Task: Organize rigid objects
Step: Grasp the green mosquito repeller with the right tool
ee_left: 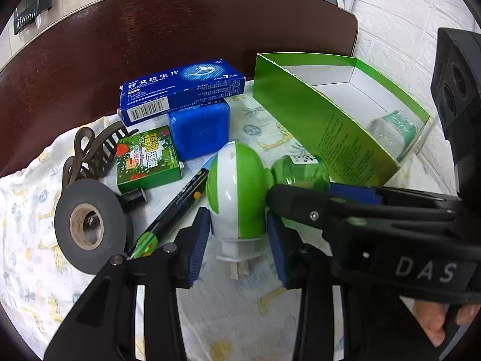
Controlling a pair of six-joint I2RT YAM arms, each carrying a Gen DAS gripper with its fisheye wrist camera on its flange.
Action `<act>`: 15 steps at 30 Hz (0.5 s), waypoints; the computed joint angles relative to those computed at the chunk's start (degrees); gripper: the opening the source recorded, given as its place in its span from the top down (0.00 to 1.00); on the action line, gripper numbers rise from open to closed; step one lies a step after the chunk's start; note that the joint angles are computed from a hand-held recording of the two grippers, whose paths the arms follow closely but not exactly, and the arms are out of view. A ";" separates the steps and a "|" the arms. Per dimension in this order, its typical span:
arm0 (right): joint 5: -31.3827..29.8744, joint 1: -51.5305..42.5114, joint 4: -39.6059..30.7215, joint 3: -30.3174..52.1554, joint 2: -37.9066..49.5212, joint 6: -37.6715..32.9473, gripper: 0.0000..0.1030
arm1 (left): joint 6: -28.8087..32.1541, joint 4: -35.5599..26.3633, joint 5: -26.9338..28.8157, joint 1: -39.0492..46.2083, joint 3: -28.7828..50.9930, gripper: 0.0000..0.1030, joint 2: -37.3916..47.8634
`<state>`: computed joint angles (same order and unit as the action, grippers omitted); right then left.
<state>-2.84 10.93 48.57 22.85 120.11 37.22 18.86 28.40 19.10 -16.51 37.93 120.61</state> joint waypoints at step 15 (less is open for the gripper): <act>2.64 3.10 0.81 -3.65 -6.16 -3.82 0.56 | 1.06 3.30 1.22 1.76 -10.09 0.62 -11.36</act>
<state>-0.20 14.03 49.38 19.20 113.95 33.40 19.92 31.70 20.32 -14.75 27.85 109.25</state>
